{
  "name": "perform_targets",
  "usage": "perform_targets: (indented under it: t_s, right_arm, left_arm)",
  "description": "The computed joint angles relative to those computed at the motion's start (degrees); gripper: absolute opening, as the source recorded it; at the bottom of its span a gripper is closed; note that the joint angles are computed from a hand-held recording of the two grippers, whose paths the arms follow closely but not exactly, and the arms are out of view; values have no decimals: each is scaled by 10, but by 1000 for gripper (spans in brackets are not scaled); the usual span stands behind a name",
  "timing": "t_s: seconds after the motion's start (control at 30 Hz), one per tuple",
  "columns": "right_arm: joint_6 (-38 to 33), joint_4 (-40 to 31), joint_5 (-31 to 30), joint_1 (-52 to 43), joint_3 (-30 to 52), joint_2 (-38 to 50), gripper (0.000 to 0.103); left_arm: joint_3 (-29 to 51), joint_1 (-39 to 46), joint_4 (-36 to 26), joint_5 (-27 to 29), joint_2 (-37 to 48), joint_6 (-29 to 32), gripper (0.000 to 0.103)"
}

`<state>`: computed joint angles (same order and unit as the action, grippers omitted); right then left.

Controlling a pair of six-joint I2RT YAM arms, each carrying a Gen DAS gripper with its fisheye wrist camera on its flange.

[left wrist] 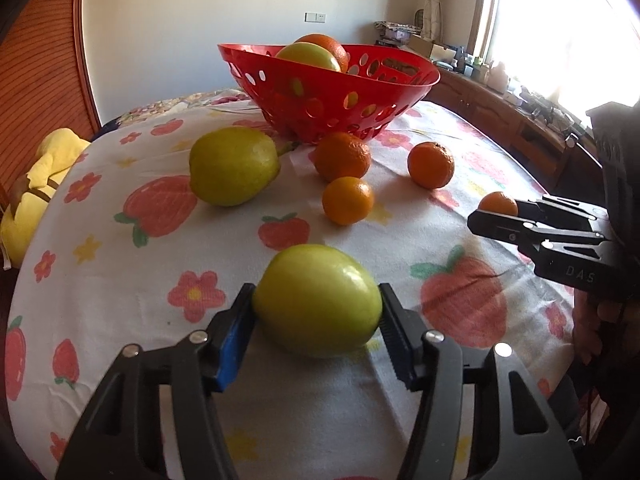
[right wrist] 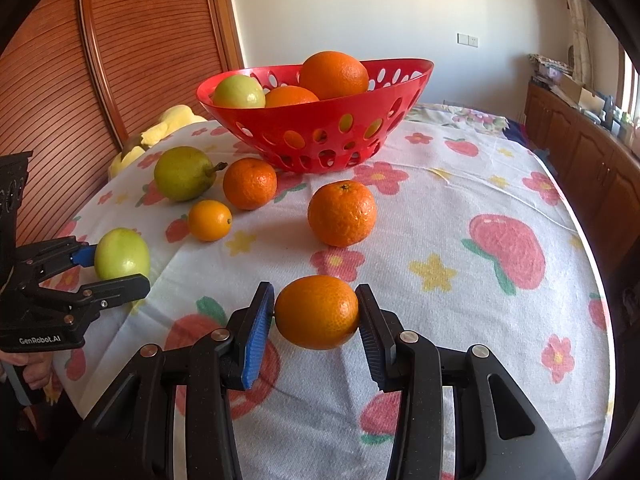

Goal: Organize fruits
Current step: 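Close the left tool on the green apple while the right tool holds the small orange, then carry both fruits over the basket and open the left tool to drop the green apple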

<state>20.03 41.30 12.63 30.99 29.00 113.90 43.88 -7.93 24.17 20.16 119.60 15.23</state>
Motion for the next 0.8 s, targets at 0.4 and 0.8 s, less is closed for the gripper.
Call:
perform_targets:
  t_s: [0.4, 0.8]
  right_arm:
    - [-2, -11, 5, 4, 1, -7, 42]
    - [-52, -69, -6, -22, 12, -89, 42]
  left_arm:
    - [7, -6, -19, 21, -61, -8, 58]
    - [112, -41, -85, 25, -91, -27, 58]
